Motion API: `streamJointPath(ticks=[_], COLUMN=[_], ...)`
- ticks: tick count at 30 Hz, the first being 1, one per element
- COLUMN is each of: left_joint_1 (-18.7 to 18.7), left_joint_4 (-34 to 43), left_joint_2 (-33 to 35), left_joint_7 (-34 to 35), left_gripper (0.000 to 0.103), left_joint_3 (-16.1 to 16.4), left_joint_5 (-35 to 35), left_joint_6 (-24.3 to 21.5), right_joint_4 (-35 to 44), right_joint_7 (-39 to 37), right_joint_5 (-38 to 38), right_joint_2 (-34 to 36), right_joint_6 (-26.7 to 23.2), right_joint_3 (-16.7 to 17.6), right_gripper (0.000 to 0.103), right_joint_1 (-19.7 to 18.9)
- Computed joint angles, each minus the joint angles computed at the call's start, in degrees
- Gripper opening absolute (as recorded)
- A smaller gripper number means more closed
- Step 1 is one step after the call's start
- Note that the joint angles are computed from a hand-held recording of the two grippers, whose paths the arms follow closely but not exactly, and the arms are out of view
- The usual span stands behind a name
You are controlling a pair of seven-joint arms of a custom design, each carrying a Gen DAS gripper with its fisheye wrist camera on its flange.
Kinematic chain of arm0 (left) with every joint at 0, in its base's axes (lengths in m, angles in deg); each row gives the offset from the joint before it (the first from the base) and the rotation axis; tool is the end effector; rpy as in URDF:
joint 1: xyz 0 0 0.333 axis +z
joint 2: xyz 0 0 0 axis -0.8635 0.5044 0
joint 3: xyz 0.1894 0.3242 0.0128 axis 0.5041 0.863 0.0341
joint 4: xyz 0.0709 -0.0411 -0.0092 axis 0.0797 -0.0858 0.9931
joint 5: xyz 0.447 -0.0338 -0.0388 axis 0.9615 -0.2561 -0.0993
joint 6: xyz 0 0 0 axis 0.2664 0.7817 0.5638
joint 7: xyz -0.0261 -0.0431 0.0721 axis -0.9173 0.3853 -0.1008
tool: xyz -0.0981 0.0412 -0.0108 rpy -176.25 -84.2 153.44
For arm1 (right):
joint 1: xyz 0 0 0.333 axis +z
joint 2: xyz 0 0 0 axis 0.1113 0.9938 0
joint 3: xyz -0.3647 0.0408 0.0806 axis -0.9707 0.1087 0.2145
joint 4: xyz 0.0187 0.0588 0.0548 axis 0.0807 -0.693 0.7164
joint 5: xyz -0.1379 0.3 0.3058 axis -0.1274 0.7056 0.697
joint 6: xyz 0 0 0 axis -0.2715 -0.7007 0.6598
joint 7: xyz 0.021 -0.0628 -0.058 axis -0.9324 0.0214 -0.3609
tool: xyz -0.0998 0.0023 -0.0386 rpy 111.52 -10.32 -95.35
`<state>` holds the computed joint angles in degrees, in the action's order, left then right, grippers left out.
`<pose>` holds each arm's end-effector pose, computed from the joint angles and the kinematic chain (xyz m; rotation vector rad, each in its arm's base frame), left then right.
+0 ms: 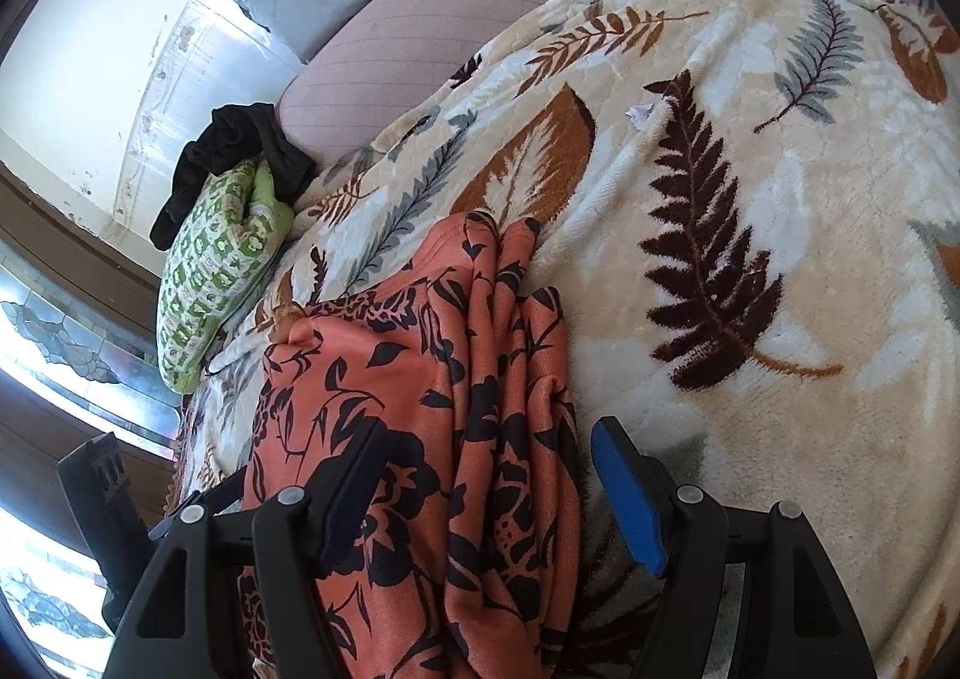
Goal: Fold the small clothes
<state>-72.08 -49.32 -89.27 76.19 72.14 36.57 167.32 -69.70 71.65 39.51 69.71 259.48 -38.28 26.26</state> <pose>0.5710 -0.2396 0.4886 -1.4822 2.4419 -0.8183 0.4956 0.2444 0.4690 -1.2326 2.0082 -0.0401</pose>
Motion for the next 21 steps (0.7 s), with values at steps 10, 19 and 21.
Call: streamJointPath(ticks=[10, 19, 21], left_joint_1=[-0.1, -0.27, -0.28], left_joint_4=[-0.12, -0.15, -0.1], left_joint_2=[-0.21, -0.32, -0.28], left_joint_7=[-0.1, 0.22, 0.53], left_gripper=[0.103, 0.103, 0.103], left_joint_3=[0.03, 0.05, 0.06], left_joint_5=[0.37, 0.08, -0.23], left_joint_6=[0.16, -0.02, -0.09], right_joint_4=[0.02, 0.13, 0.16], right_joint_7=[1.32, 0.78, 0.14], right_joint_5=[-2.11, -1.79, -1.2], right_joint_2=[-0.02, 0.1, 0.12], right_joint_6=[0.34, 0.35, 0.15], right_joint_3=[0.74, 0.2, -0.06], right_gripper=[0.074, 0.075, 0.075], right_joint_1=[-0.79, -0.22, 0.1])
